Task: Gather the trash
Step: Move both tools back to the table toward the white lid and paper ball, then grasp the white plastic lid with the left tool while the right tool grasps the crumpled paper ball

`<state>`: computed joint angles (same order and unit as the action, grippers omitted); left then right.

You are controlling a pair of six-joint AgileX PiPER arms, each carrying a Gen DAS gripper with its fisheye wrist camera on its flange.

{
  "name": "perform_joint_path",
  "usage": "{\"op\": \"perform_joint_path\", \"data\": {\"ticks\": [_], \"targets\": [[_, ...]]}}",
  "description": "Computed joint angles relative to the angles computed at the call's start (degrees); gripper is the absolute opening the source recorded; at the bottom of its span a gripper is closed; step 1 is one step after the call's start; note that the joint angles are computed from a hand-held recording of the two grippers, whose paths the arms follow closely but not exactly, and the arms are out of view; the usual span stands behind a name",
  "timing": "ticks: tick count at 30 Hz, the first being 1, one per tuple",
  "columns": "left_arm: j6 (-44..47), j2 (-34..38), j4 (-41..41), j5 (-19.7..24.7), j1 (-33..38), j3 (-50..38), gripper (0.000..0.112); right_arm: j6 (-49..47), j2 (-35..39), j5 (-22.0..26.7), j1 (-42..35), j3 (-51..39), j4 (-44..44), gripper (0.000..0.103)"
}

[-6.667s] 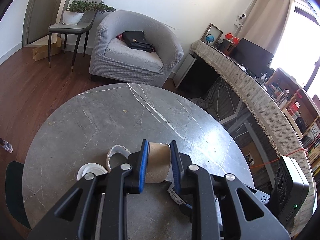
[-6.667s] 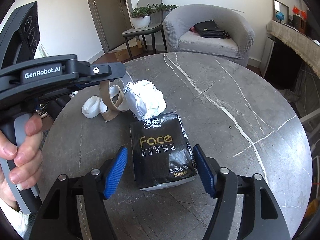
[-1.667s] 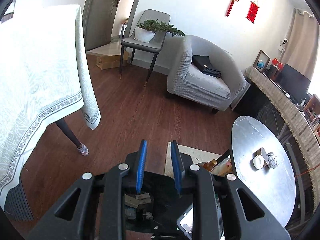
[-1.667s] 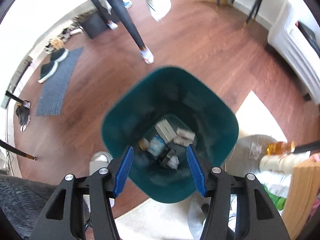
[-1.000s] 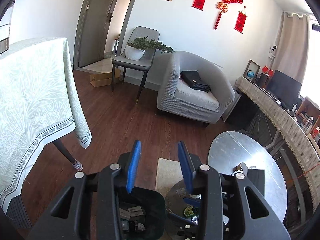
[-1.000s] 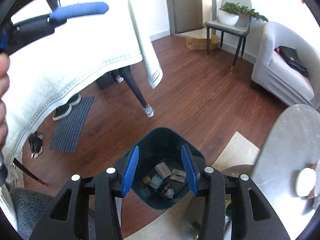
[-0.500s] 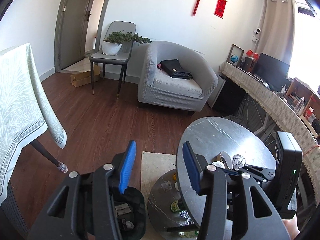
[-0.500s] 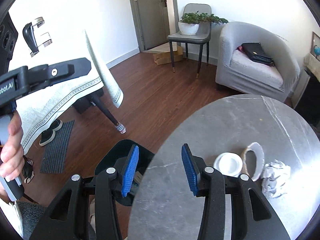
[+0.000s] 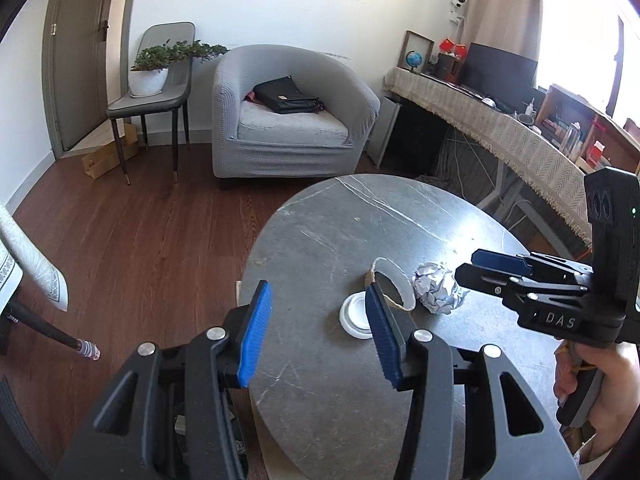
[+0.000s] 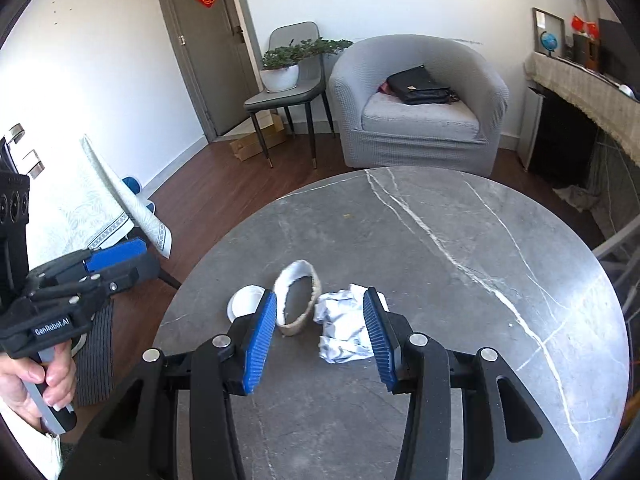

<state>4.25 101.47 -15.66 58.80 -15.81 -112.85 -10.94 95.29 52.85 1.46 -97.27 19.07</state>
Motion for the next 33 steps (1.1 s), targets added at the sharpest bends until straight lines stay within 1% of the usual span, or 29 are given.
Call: {"op": "perform_joint_path", "data": {"ticks": [4, 6, 10, 16, 24, 27, 28, 30, 33], "targets": [[-1.0, 2.6, -0.5, -1.3, -2.2, -1.0, 0.049, -1.5, -0.7, -0.2, -2.3, 2.0, 2.2, 0.045], [-2.0, 3.5, 0.5, -2.3, -3.4, -1.1, 0.045, -2.6, -1.0, 0.0, -3.2, 2.9, 3.1, 0.045], [-3.7, 5.7, 1.8, -2.4, -4.9, -2.8, 0.044, -4.4, -1.0, 0.7, -4.8, 4.0, 4.5, 0.045], [-6.2, 8.5, 5.4, -1.5, -7.0, -5.2, 0.044, -5.7, -1.3, 1.4, -6.6, 5.3, 5.8, 0.045], [-6.8, 9.5, 7.7, -1.1, -8.4, -5.6, 0.042, -5.8, -1.3, 1.7, -7.8, 5.5, 6.3, 0.045], [-6.7, 9.4, 6.8, -1.6, -8.0, -4.9, 0.042, -5.9, -1.3, 1.8, -7.8, 5.4, 6.3, 0.045], [-6.5, 9.4, 6.5, -1.6, -7.9, -4.9, 0.041, -5.9, -1.2, 1.9, -7.8, 5.3, 6.2, 0.045], [-6.6, 9.4, 6.7, -1.5, -7.8, -5.0, 0.034, -6.0, -1.1, 2.0, -7.8, 5.2, 6.1, 0.045], [-6.2, 9.3, 6.4, -1.6, -7.8, -4.6, 0.034, -5.7, -1.0, 2.1, -7.6, 5.0, 5.8, 0.045]]}}
